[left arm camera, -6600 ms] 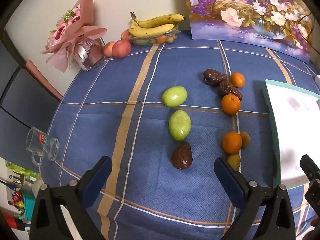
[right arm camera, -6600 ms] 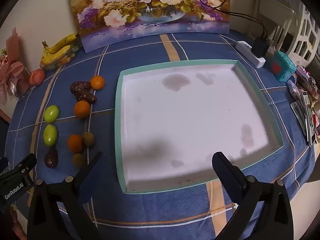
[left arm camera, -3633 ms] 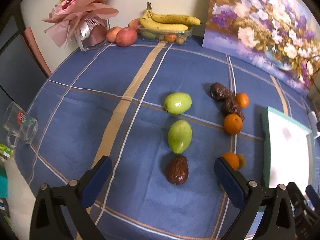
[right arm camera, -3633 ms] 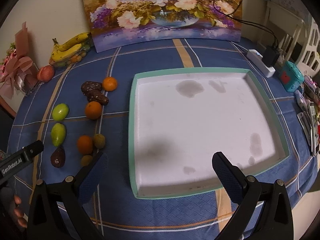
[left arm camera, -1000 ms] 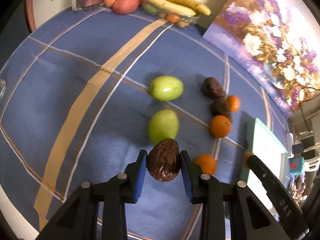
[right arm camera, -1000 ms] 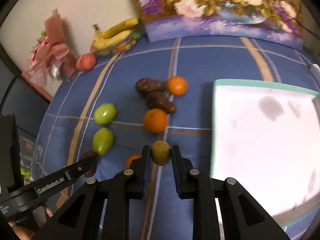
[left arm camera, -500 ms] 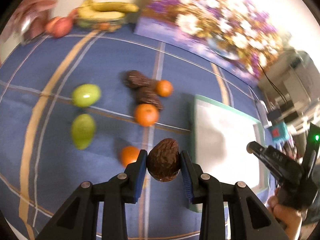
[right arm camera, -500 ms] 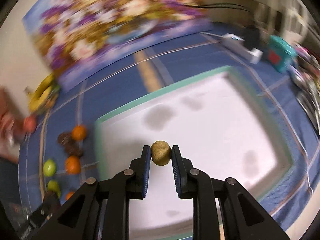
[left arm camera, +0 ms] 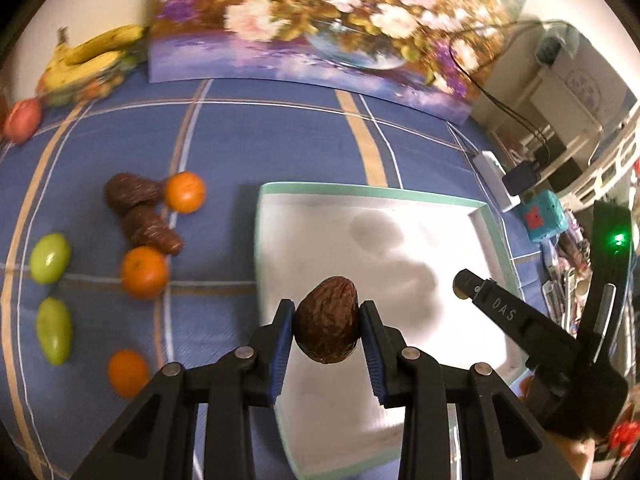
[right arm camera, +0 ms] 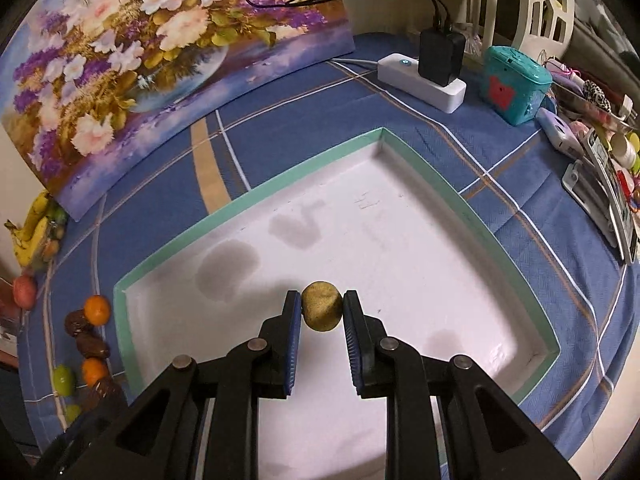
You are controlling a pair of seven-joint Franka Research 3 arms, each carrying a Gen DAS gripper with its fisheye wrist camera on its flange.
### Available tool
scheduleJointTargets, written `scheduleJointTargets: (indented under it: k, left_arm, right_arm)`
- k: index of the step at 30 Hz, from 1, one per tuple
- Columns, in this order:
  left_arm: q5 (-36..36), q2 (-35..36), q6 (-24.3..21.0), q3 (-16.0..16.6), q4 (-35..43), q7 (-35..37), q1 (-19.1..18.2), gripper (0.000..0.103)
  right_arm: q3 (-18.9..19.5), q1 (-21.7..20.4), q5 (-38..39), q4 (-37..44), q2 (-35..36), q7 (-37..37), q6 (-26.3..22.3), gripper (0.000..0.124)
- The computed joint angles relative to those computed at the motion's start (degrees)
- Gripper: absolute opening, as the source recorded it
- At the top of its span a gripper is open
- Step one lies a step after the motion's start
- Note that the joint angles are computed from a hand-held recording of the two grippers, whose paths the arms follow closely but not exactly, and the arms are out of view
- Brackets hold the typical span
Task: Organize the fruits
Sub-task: 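Carry the date with the left tool into the white tray while the right tool drops its fruit there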
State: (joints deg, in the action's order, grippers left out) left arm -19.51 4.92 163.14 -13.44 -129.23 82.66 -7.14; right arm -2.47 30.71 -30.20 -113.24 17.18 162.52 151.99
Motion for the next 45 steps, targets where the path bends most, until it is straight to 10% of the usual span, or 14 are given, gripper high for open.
scheduleJointTargets:
  k: [21, 45]
  left_arm:
    - [14.02, 7.33, -4.12, -0.69, 5.22, -10.2, 0.2, 0.036]
    - [7.29, 0.67, -3.12, 0.54, 1.88, -9.35, 0.65, 0.051]
  right_arm:
    - [-0.09, -0.74, 4.96, 2.11, 2.16, -4.98, -3.33, 0.022]
    - [0.97, -1.38, -1.22, -0.34, -2.86, -0.99, -3.18, 0.025]
